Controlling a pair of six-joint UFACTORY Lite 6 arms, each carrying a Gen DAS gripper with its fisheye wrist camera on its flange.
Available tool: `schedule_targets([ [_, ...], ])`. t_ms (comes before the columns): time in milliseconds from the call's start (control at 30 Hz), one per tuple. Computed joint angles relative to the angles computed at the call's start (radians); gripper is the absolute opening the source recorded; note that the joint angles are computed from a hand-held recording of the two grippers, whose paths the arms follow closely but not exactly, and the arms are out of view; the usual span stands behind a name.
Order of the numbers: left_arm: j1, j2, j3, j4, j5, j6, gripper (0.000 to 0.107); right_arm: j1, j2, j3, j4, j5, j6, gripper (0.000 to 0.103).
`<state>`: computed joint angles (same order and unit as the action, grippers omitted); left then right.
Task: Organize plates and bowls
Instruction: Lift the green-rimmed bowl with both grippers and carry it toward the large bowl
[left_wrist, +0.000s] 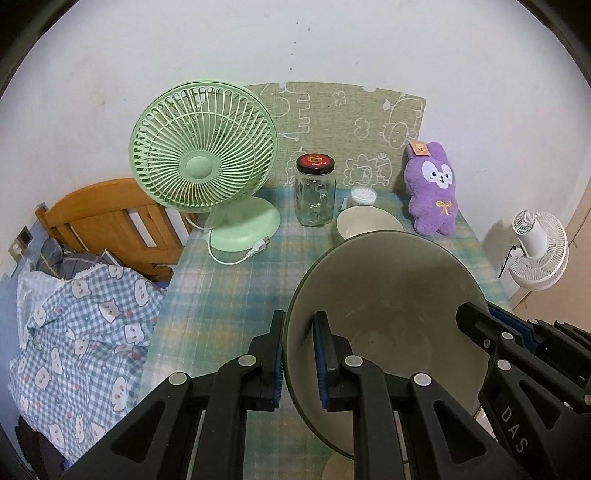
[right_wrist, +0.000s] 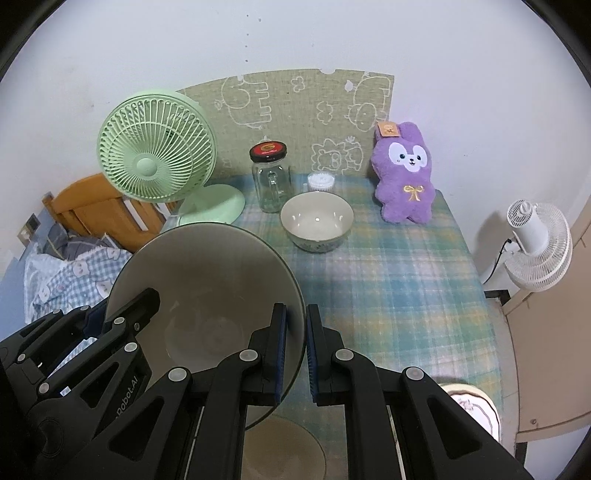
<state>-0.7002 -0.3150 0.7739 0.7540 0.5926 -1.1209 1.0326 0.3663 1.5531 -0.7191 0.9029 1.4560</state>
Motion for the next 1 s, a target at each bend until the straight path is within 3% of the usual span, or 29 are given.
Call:
schedule_targets([
  [567,-0.248,-0.082,-0.149,0.087,0.115,-0.321,0.012,0.112,-0.177,-0.293,-0.052,-0.019,0.169,0.013],
  [1000,-0.334,-0.123,-0.302,0.11,0.088,-0.513,0.012,0.177,-0.172,-0.416,-0.066,-0.078,0.274,0.013],
])
